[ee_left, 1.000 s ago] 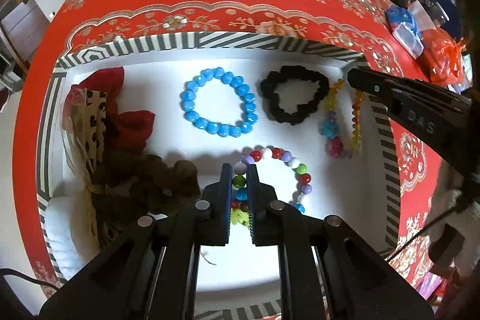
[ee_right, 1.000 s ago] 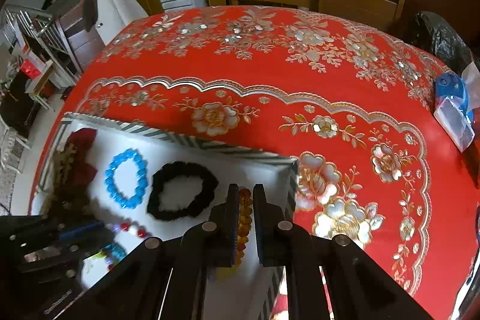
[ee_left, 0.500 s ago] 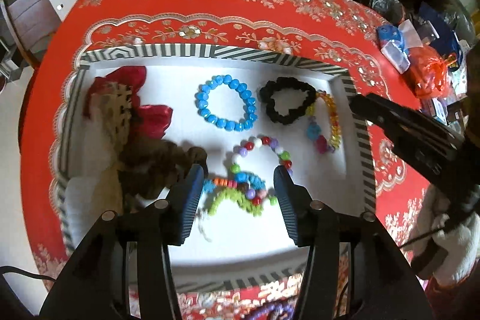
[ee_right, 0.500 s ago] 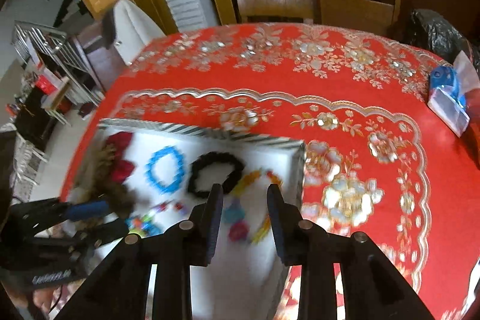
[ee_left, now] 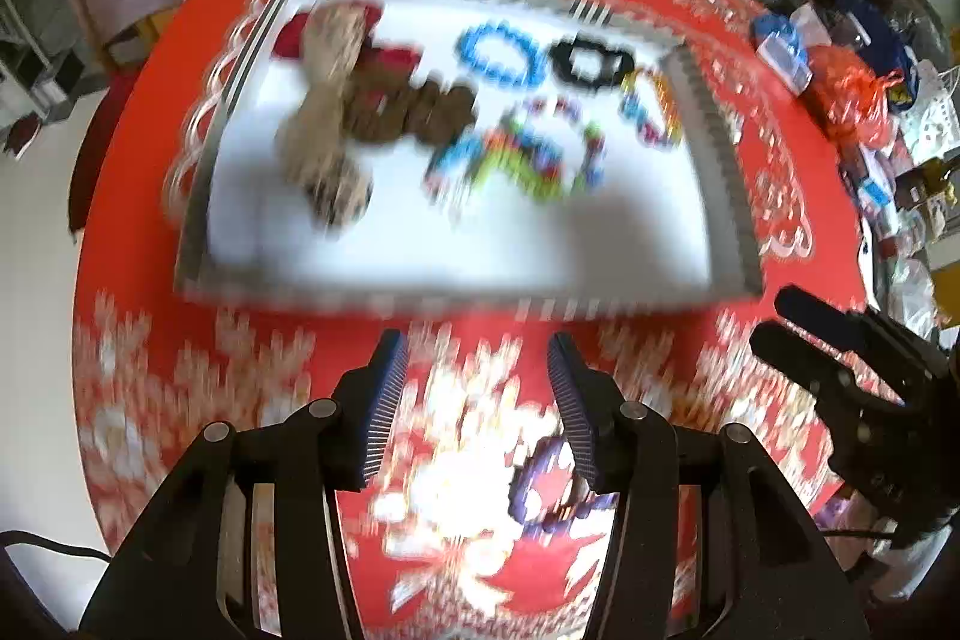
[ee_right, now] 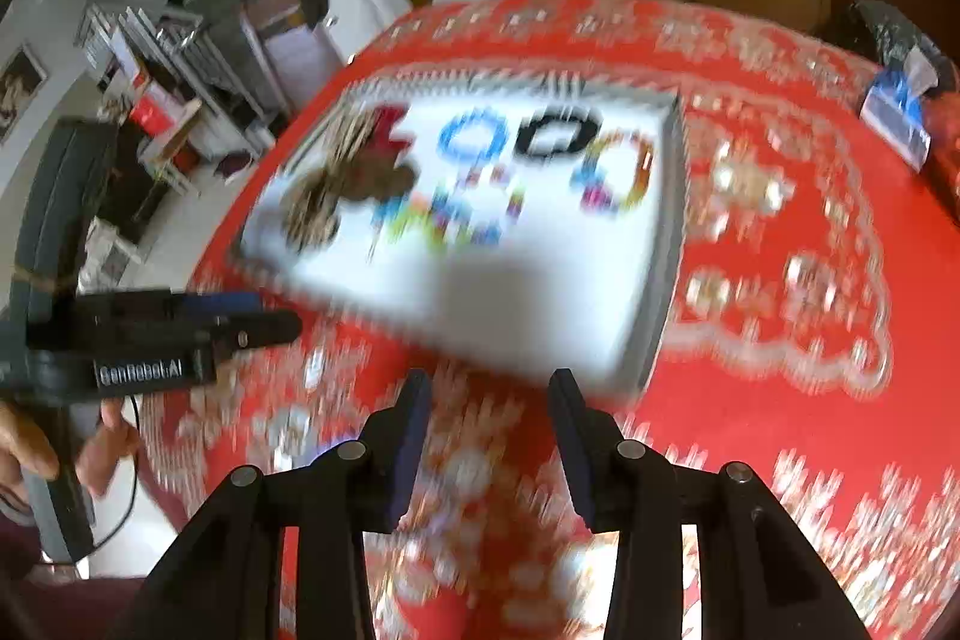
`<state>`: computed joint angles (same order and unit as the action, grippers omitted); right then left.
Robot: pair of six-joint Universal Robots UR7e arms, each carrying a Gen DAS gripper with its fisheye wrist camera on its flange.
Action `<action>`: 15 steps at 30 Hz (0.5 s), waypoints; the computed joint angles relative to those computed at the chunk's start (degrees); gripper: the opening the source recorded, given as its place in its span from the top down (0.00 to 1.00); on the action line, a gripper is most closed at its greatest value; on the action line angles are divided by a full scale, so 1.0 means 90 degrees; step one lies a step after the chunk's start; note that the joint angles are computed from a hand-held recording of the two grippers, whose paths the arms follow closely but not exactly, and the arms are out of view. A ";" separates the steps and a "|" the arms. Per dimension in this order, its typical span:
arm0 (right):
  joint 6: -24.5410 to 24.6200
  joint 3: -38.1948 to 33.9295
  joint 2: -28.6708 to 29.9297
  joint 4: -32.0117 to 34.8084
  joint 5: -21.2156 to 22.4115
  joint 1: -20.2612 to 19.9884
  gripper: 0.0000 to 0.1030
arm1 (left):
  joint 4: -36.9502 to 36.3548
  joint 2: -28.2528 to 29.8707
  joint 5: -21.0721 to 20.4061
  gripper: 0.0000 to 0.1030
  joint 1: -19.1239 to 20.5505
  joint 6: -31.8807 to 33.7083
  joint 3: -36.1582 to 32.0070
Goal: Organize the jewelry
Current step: 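Move both grippers to the purple and gray bracelets beside the tray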
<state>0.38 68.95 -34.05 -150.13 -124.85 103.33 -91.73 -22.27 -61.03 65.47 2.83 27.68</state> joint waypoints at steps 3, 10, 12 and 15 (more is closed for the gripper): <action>0.0147 0.0544 -0.0137 -0.0079 0.0093 0.0007 0.62 | -0.0397 -0.0592 0.0098 0.53 0.0018 -0.0157 0.1104; 0.0233 0.0809 0.0018 -0.0268 -0.0005 -0.0008 0.62 | -0.0982 -0.1329 0.0345 0.53 0.0027 -0.0465 0.2580; 0.0277 0.0769 0.0100 -0.0275 -0.0069 -0.0010 0.62 | -0.1034 -0.1395 0.0425 0.51 0.0017 -0.0510 0.2745; 0.0368 0.0667 0.0229 -0.0187 -0.0184 -0.0022 0.62 | -0.1188 -0.1455 0.0506 0.47 0.0007 -0.0484 0.2954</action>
